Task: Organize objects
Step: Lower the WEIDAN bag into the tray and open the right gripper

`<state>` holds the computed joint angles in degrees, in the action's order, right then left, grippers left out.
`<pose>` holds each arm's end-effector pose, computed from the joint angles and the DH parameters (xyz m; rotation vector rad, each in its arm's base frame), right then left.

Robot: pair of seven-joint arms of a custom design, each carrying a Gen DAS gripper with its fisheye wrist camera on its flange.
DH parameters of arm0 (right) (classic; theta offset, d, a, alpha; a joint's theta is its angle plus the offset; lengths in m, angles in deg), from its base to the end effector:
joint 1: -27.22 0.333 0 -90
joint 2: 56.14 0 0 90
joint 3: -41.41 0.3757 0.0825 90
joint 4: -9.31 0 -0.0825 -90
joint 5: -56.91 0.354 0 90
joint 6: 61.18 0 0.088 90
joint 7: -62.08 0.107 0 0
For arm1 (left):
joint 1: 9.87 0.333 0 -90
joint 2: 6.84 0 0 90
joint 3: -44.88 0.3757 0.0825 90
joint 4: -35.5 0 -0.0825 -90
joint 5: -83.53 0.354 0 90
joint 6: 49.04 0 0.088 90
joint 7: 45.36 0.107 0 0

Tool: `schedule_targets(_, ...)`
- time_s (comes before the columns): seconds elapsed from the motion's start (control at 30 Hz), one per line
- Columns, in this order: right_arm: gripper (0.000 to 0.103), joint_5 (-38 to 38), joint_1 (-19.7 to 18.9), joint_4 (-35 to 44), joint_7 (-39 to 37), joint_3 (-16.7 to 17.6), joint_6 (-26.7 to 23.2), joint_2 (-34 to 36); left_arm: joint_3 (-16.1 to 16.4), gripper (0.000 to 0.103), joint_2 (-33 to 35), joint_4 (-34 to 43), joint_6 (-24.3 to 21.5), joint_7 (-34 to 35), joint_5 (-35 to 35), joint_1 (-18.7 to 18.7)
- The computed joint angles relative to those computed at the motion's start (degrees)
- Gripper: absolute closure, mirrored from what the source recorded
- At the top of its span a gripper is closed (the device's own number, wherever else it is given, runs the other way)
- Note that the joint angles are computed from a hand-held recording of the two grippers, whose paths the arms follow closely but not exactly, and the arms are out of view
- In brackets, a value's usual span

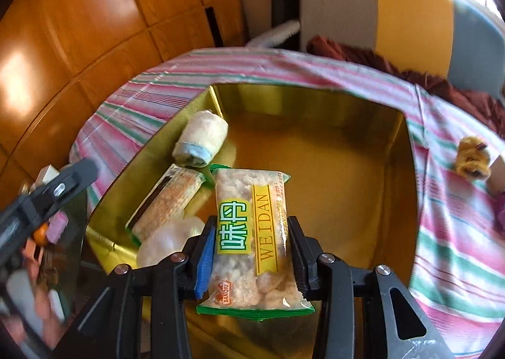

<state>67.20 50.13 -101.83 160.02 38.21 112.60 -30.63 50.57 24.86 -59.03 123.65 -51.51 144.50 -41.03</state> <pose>0.6365 0.2193 0.4034 -1.8324 1.7484 -0.3783 0.6124 -0.3801 0.4242 -1.9670 1.6311 -1.1163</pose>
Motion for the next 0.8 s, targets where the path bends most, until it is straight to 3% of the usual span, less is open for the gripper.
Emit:
schedule_targets(0.1,0.061,1.02,-0.65,4.15,1.41,0.32,-3.55,2.46,0.64,0.041,-0.13,-0.09,0.37,-0.95,0.59,-0.37)
schedule_targets(0.17,0.061,-0.08,0.73,6.36,3.59,-1.53,-5.50,3.77,0.98,0.041,-0.18,-0.08,0.40,-1.75,1.11,-0.63)
schedule_targets(0.3,0.059,-2.09,1.53,10.08,6.47,-2.88,-7.84,6.13,-0.39,0.041,0.19,0.07,0.21,-0.29,-0.26,0.40)
schedule_targets(0.37,0.058,-2.22,0.71,11.85,6.80,-1.94,-9.28,7.03,-1.19,0.041,0.34,0.05,0.02,1.27,-1.59,0.99)
schedule_targets(0.43,0.055,-1.94,-0.34,11.86,5.98,-0.48,-8.91,6.80,-0.27,0.041,0.39,-0.01,0.58,0.73,-1.64,0.41)
schedule_targets(0.47,0.048,-2.62,0.28,11.39,6.31,-1.13,-8.65,6.38,-0.01,0.041,0.38,-0.06,0.66,0.68,-1.73,0.23)
schedule_targets(0.7,0.048,-7.90,4.86,6.20,8.80,-6.07,-2.92,3.10,-0.87,0.041,0.79,-0.05,0.41,3.85,-4.45,0.39)
schedule_targets(0.8,0.047,-10.83,8.53,3.92,11.09,-10.48,-0.88,1.80,-1.03,0.041,0.93,-0.04,0.58,5.41,-5.48,0.33)
